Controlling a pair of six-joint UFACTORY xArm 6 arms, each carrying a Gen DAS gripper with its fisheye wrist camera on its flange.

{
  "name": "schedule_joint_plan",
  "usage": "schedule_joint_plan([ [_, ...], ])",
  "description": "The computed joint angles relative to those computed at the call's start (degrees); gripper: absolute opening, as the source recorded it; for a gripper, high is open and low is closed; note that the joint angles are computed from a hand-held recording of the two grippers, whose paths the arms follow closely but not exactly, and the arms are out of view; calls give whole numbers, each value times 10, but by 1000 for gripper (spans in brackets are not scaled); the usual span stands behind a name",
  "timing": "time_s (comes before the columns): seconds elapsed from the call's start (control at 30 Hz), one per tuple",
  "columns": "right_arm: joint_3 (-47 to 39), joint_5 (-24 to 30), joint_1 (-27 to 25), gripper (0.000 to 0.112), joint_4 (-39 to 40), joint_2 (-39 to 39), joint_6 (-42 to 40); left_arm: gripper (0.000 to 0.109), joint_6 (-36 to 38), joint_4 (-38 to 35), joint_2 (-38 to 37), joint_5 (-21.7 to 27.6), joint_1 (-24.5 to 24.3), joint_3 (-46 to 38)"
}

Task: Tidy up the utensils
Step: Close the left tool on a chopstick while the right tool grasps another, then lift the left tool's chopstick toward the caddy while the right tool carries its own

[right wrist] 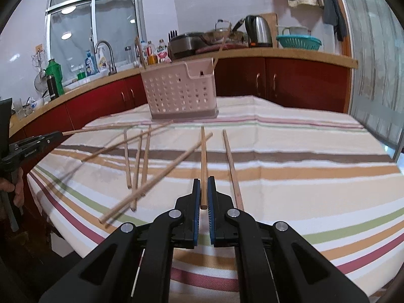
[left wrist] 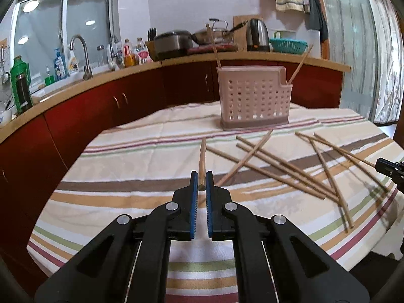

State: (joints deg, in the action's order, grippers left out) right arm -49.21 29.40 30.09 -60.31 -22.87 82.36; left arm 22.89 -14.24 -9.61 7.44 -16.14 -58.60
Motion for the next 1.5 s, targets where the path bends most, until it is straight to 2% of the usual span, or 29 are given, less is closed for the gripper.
schedule_joint_plan([
  [0.33, -29, 24, 17, 6, -39, -9, 9, 7, 20, -22, -25, -18, -6, 5],
  [0.47, -39, 28, 21, 6, -43, -10, 8, 7, 13, -15, -29, -22, -6, 6],
  [0.63, -61, 47, 25, 6, -40, -19, 0, 7, 33, -43, -40, -21, -8, 2],
  [0.97, -145, 89, 29, 6, 20, -7, -112, 7, 49, -89, -53, 22, 1, -39],
  [1.07, -156, 80, 21, 6, 29, 1, -125, 7, 60, -104, -51, 34, 3, -53],
  [1.5, -224, 19, -25, 6, 1, 72, -120, 7, 46, -78, 3, 22, -3, -114],
])
